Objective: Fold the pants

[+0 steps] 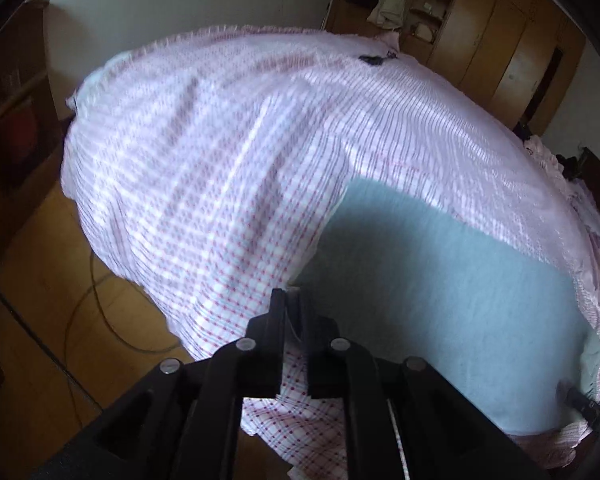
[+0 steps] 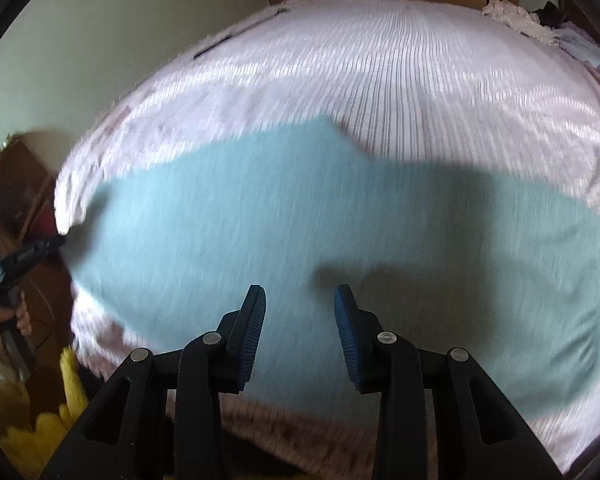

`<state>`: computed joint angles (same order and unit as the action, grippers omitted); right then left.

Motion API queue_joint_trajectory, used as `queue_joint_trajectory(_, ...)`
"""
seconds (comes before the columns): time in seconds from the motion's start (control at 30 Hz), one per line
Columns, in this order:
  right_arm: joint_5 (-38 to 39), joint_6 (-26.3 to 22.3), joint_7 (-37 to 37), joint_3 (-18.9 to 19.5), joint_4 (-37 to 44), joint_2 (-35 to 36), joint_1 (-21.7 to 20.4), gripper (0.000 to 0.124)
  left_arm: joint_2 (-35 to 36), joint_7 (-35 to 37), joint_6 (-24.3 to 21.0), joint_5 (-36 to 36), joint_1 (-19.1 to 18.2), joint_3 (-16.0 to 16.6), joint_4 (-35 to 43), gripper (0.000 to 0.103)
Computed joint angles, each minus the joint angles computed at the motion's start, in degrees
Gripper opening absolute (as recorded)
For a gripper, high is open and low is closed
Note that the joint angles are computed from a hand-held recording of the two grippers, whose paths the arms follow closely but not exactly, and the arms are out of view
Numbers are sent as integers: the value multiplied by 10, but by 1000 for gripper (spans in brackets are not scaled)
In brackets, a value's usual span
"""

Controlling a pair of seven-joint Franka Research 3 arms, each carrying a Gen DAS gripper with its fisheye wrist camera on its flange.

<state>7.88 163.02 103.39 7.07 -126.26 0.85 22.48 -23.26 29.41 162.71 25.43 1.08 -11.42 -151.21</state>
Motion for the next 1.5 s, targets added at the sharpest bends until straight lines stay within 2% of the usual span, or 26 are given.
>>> queue_joint_trajectory(0.17,18,15,-14,-7,69,53,-6,29,0,26,-16,23,-4,-11,37,8)
queue_joint_trajectory(0.27,35,13,-22,-8,115,94,-3,29,38,43,-10,33,-10,-12,71,9)
queue_joint_trajectory(0.4,-19,-16,31,-42,165,142,22,29,104,65,-6,23,-26,-3,117,9)
queue_joint_trajectory(0.47,-19,-27,34,-42,185,165,19,29,137,78,-7,9,-36,5,135,9)
queue_joint_trajectory(0.63,-39,-2,40,-54,199,184,29,29,185,68,-16,30,-40,12,161,10)
queue_joint_trajectory(0.73,-17,3,34,-45,213,196,18,29,195,60,-26,48,-43,15,173,10)
queue_joint_trajectory(0.83,29,24,-7,-18,192,178,-6,29,205,51,-39,63,-47,17,186,11)
queue_joint_trajectory(0.9,33,40,-12,-25,163,152,-3,29,203,53,-45,60,-50,19,187,11)
queue_joint_trajectory(1.03,-58,63,54,-78,80,78,31,29,185,62,-63,33,-56,20,184,11)
queue_joint_trajectory(1.13,-131,59,112,-88,28,30,23,29,159,63,-68,21,-58,18,168,11)
queue_joint_trajectory(1.3,-282,23,244,-82,-39,-33,-26,29,97,91,-55,-10,-66,18,118,11)
queue_joint_trajectory(1.43,-327,-6,314,-63,-53,-40,-76,29,69,115,-54,-41,-79,15,92,11)
queue_joint_trajectory(1.5,-345,-23,335,-54,-45,-25,-97,29,71,121,-68,-41,-79,7,90,11)
